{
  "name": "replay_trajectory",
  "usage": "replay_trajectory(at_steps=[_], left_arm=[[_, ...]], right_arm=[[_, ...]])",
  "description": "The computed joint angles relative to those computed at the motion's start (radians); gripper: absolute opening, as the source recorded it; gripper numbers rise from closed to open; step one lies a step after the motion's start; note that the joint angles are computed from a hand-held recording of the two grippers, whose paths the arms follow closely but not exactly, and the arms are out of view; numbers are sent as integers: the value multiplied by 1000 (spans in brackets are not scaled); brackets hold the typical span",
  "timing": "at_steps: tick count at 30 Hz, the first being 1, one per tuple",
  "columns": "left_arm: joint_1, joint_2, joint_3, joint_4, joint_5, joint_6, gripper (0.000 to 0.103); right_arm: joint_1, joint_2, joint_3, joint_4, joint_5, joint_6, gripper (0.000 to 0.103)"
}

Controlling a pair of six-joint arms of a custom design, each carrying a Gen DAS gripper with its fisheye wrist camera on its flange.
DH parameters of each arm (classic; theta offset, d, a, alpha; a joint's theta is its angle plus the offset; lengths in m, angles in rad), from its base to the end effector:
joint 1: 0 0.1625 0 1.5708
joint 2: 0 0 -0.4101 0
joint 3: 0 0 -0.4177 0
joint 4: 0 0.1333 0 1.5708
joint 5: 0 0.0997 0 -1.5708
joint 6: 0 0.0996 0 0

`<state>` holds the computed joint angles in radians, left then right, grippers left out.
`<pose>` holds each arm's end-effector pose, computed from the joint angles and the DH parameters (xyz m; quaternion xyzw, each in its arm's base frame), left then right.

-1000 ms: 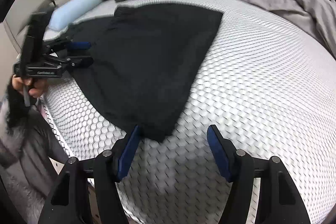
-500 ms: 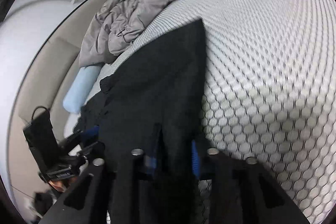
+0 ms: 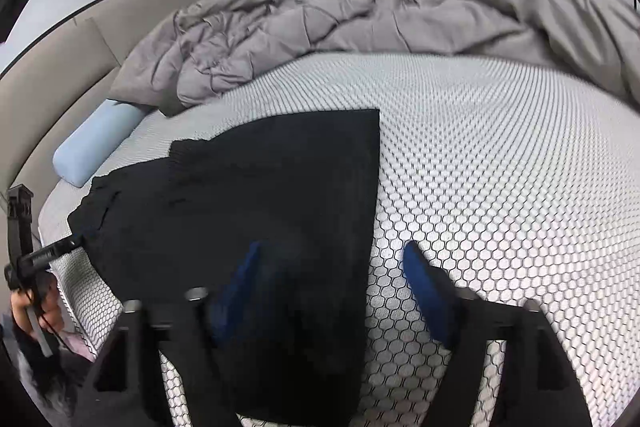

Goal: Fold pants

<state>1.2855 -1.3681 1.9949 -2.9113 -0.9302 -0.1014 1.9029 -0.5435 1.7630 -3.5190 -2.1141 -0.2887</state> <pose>0.0307 -0.5806 0.3241 -0.0279 0.8957 -0.3821 0.2258 0.2814 -0.5650 -0.0148 0.1839 -0.8863 0.3486 0.2432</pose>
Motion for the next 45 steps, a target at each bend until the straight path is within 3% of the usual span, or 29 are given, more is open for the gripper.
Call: replay_trajectory(at_steps=[5,9,10,13,14,15,17,18,19,23,29,30,31,32,33,34,35,36,38,40,45], left_arm=[[92,-110,72,-11,-117,-92,68],[132,-102,47,-27,-162,-158,68],[141,-85,24,-34,-160,-169,68],[135,-3,-54,-86,-25,-186,65],[137,27,-94,-67,20,-196,53],[137,43,-113,-62,40,-203,32],[140,65,-140,-83,62,-198,13],[134,65,-145,-82,70,-201,9],[126,63,-139,-112,80,-185,7],[-19,103,-122,-324,237,84,4],[-235,184,-141,-328,153,246,4],[-256,214,-168,-287,119,247,4],[-277,254,-200,-204,56,232,11],[-284,277,-229,-100,-5,210,31],[-284,307,-264,5,-82,192,61],[-280,363,-304,110,-167,184,73],[-276,392,-341,215,-210,171,78],[-277,423,-369,296,-211,163,78],[-286,452,-367,333,-156,187,78],[-276,442,-326,266,-168,234,78],[-245,312,-179,111,-233,246,78]], right_arm=[[37,-6,36,-40,11,-8,78],[47,3,35,-57,24,-44,78],[46,3,36,-58,28,-39,78],[38,9,24,-41,39,-15,78],[35,11,21,-39,42,-9,78],[34,11,20,-34,48,-3,78],[32,12,17,-30,60,2,78],[34,12,16,-27,62,0,78],[34,12,16,-27,68,-3,78],[39,13,15,-33,71,-35,79],[28,-10,37,-64,103,-14,79],[24,-17,43,-71,109,-5,79],[20,-23,51,-85,111,4,79],[17,-27,56,-98,106,9,79],[12,-33,62,-113,95,19,79],[8,-38,68,-123,83,32,79],[4,-41,71,-132,70,46,79],[-1,-47,74,-129,58,63,79],[-15,-62,83,-113,28,107,79],[-24,-76,89,-80,5,149,79],[-28,-87,82,-43,29,125,79]])
